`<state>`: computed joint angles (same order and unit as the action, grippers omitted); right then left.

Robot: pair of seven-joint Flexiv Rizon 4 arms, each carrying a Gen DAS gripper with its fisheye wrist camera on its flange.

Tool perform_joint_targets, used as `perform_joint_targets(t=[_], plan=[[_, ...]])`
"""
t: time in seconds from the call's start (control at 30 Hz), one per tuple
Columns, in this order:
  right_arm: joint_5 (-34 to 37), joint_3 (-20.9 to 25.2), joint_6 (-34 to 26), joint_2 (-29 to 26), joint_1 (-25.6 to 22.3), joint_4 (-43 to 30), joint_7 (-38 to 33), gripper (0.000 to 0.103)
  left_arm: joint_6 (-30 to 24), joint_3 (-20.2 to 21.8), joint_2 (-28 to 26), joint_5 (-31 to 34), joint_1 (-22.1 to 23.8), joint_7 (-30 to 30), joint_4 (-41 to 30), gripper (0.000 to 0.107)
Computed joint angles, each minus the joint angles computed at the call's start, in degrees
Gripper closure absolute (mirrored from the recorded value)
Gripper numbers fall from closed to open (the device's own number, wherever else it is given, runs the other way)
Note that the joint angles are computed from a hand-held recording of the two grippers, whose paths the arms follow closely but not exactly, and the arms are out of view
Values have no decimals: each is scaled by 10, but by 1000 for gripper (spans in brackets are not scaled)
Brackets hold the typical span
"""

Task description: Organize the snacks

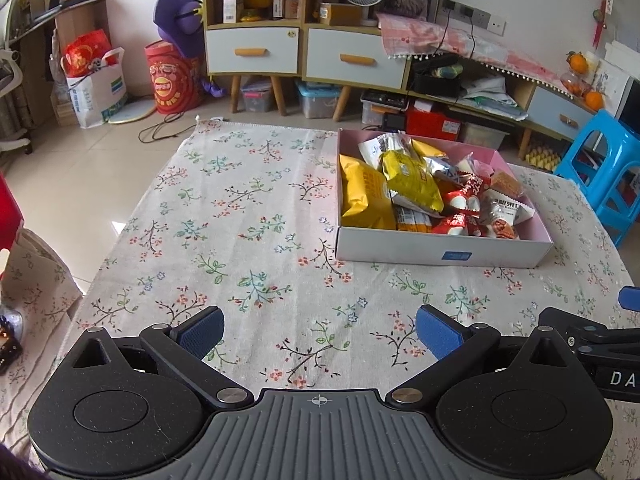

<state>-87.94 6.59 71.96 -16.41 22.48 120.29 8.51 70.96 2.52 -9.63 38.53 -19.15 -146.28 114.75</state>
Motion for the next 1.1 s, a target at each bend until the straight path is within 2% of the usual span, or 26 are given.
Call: perform_joint_targets(t=[0.37, 1.1], plan=[[0, 1, -8, 1, -3, 1, 23, 10, -8, -4, 2, 21, -6, -13, -6, 4], [36, -4, -13, 0, 8, 6, 5, 10, -9, -4, 0, 26, -7, -19, -7, 4]])
